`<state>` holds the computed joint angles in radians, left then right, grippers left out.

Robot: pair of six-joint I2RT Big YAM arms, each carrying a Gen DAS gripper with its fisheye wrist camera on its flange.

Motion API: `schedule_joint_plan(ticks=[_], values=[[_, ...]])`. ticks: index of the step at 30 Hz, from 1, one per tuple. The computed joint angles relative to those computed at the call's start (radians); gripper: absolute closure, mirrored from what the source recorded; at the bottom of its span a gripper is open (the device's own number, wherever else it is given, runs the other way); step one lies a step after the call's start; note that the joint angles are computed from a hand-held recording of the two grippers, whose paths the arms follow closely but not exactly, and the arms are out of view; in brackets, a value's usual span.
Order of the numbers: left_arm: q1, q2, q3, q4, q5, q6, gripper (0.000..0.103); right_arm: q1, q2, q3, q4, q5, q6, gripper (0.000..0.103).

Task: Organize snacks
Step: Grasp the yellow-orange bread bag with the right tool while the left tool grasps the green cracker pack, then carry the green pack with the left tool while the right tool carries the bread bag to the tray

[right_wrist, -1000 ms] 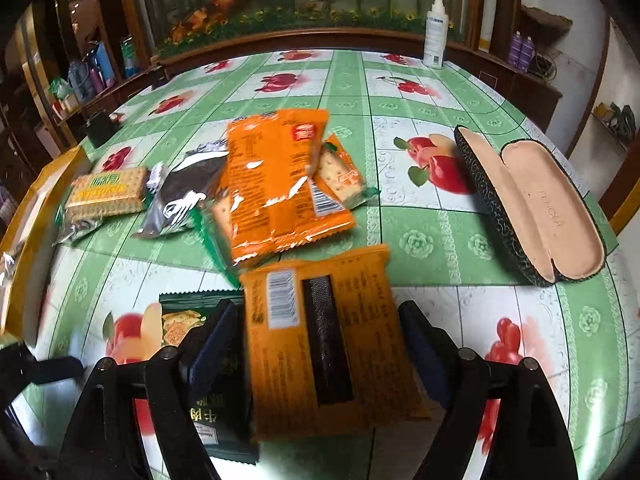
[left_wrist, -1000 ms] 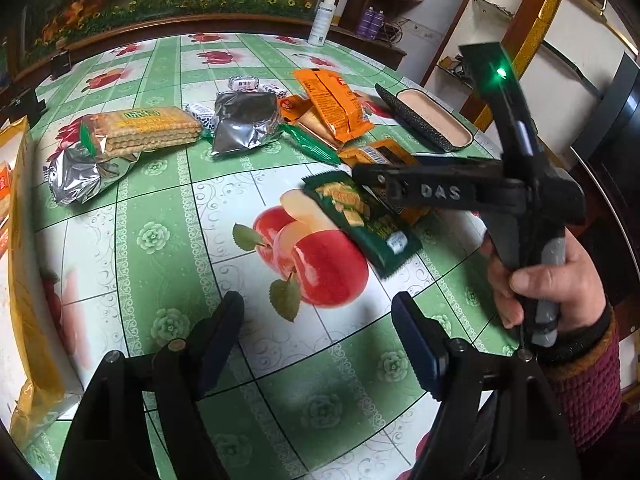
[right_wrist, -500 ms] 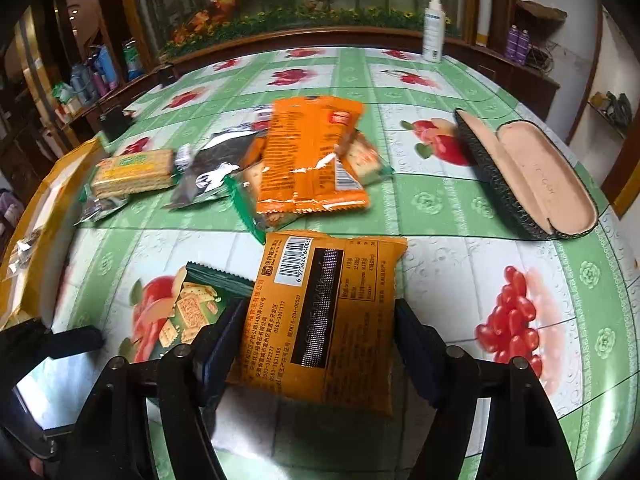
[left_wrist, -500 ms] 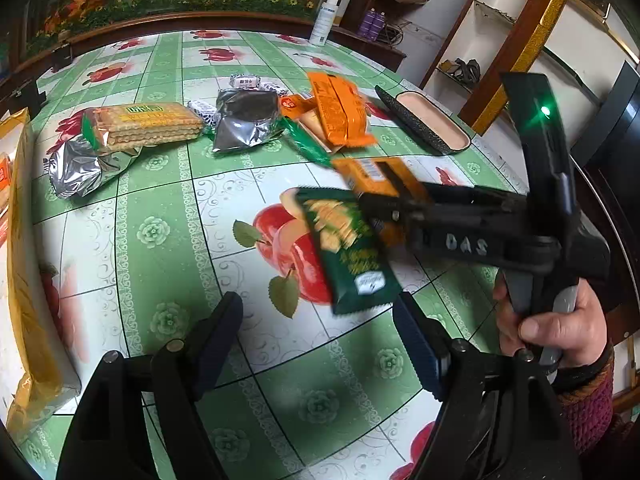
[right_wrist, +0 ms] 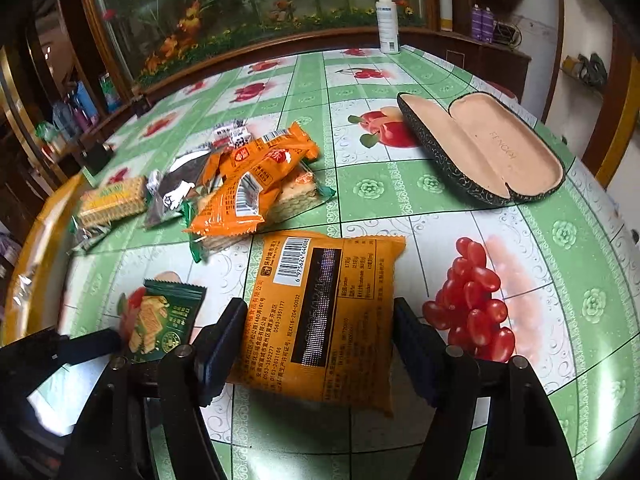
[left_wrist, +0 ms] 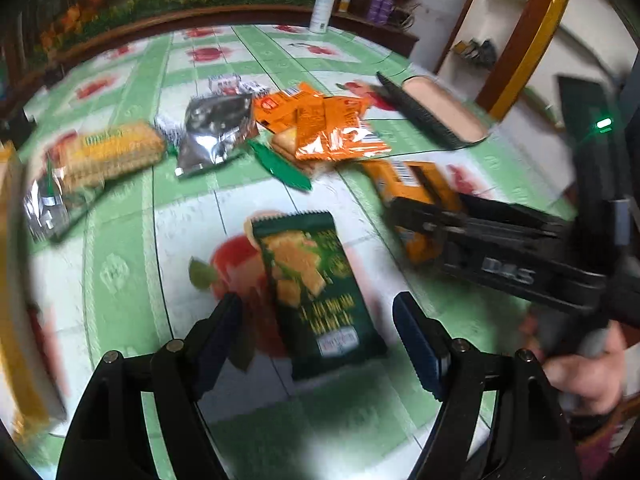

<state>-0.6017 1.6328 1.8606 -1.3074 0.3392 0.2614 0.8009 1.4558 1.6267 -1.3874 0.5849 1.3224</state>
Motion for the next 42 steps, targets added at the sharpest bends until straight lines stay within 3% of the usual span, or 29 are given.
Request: schedule_joint_plan(ticks=[2, 4, 6, 9, 15, 19, 21, 22, 23, 25, 29, 30, 31, 32, 34, 37, 39, 40, 41, 42], values=[[-0.017, -0.004, -0.013, 0.037, -0.059, -0.008, 0.029, 0.003, -0.004, -0.004, 0.0, 0.004, 0.008, 0.027], [-0.026, -0.022, -0.045, 0.09, -0.109, 0.006, 0.053, 0.006, -0.001, -0.001, -0.003, 0.006, 0.011, 0.027], [-0.028, -0.037, -0.071, 0.126, -0.129, 0.027, 0.056, 0.007, -0.004, -0.005, 0.008, 0.006, 0.012, 0.027], [-0.013, -0.04, -0.074, 0.124, -0.102, 0.035, 0.058, 0.007, -0.004, -0.005, 0.009, 0.006, 0.013, 0.027], [0.054, -0.044, -0.068, 0.084, 0.033, 0.023, 0.061, 0.009, -0.023, -0.028, 0.033, 0.014, 0.016, 0.027], [0.08, -0.05, -0.059, 0.079, 0.07, 0.015, 0.065, 0.023, -0.029, -0.027, 0.024, 0.057, 0.034, 0.027], [0.091, -0.053, -0.054, 0.072, 0.084, 0.015, 0.075, 0.031, -0.026, -0.018, 0.004, 0.073, 0.058, 0.027], [0.096, -0.052, -0.048, 0.065, 0.091, 0.019, 0.096, 0.035, -0.031, -0.021, 0.01, 0.075, 0.066, 0.027], [0.101, -0.047, -0.037, 0.051, 0.102, 0.022, 0.1, 0.036, -0.04, -0.029, 0.033, 0.065, 0.066, 0.027], [0.106, -0.038, -0.024, 0.034, 0.1, 0.024, 0.1, 0.035, -0.043, -0.035, 0.068, 0.029, 0.051, 0.027], [0.111, -0.016, -0.005, -0.023, 0.125, 0.045, 0.099, 0.049, -0.005, 0.006, 0.019, 0.031, 0.062, 0.027], [0.107, -0.019, -0.009, -0.031, 0.124, 0.06, 0.095, 0.051, -0.002, 0.01, 0.011, 0.034, 0.067, 0.027], [0.102, -0.025, -0.016, -0.03, 0.12, 0.07, 0.077, 0.053, 0.001, 0.014, 0.002, 0.036, 0.071, 0.027], [0.097, -0.032, -0.021, -0.031, 0.115, 0.076, 0.043, 0.053, 0.0, 0.01, 0.005, 0.034, 0.072, 0.027], [0.092, -0.055, -0.048, 0.003, 0.129, 0.062, 0.019, 0.05, -0.008, -0.003, 0.023, 0.024, 0.074, 0.027], [0.055, -0.074, -0.071, 0.038, 0.07, 0.079, 0.02, 0.048, -0.019, -0.019, 0.043, 0.021, 0.074, 0.027], [0.027, -0.085, -0.095, 0.071, -0.006, 0.089, 0.033, 0.049, -0.027, -0.029, 0.057, 0.021, 0.077, 0.027], [0.012, -0.078, -0.095, 0.063, -0.035, 0.1, 0.048, 0.051, -0.027, -0.029, 0.058, 0.023, 0.078, 0.027], [0.004, -0.073, -0.099, 0.058, -0.049, 0.099, 0.055, 0.052, -0.029, -0.032, 0.063, 0.024, 0.077, 0.027], [-0.004, -0.091, -0.126, 0.103, -0.072, 0.098, 0.056, 0.053, -0.03, -0.033, 0.063, 0.025, 0.078, 0.027]])
